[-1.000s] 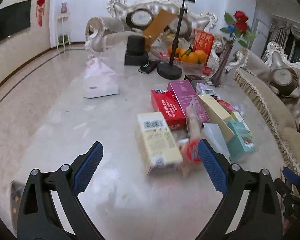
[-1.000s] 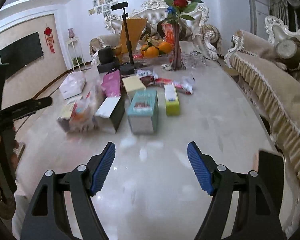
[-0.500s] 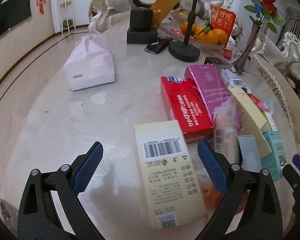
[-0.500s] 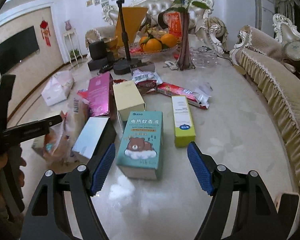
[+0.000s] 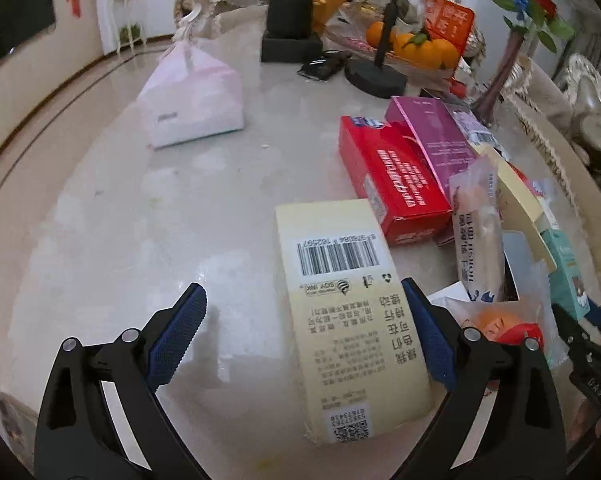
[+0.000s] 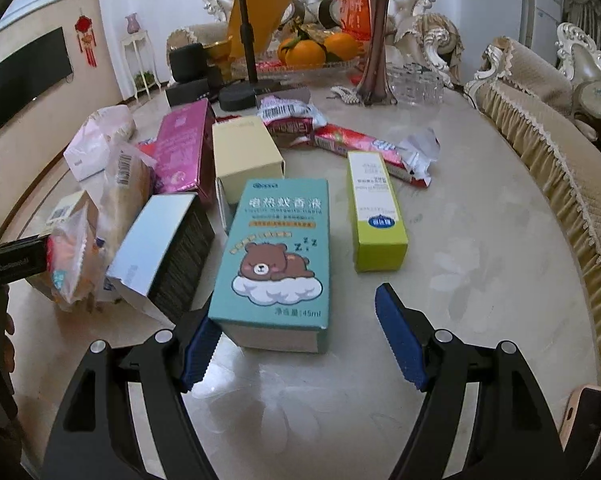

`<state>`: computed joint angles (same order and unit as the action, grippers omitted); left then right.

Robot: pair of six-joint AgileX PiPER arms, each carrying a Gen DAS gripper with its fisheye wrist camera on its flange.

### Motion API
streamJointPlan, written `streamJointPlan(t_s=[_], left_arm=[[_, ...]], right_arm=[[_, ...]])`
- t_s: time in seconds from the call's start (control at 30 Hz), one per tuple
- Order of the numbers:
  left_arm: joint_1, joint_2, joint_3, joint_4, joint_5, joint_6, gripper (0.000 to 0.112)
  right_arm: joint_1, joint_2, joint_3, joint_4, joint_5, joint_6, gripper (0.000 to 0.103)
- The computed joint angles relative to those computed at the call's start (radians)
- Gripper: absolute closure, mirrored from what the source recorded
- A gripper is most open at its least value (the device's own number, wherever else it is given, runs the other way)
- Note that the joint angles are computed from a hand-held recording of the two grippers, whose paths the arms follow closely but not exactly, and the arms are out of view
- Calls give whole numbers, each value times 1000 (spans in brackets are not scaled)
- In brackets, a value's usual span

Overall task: Collect trash
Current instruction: 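Grasp cream barcode box with left tool while right tool grasps teal bear box, then drop cream box and teal bear box into wastebasket with both tools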

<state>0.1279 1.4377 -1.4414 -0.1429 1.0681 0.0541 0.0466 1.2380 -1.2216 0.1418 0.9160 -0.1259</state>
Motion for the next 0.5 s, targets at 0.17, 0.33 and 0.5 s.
streamJointPlan(t_s=[0.17, 0.33, 0.5], left_arm=[[2, -10, 31, 25, -2, 5, 19], [45, -37, 60, -88, -22, 94, 55], [88, -74, 90, -173, -22, 186, 65]], right_arm=[[-23, 15, -18, 29, 16, -50, 32], [-36, 33, -26, 74, 51, -93, 56], [-96, -19, 15, 156, 78, -136, 57]])
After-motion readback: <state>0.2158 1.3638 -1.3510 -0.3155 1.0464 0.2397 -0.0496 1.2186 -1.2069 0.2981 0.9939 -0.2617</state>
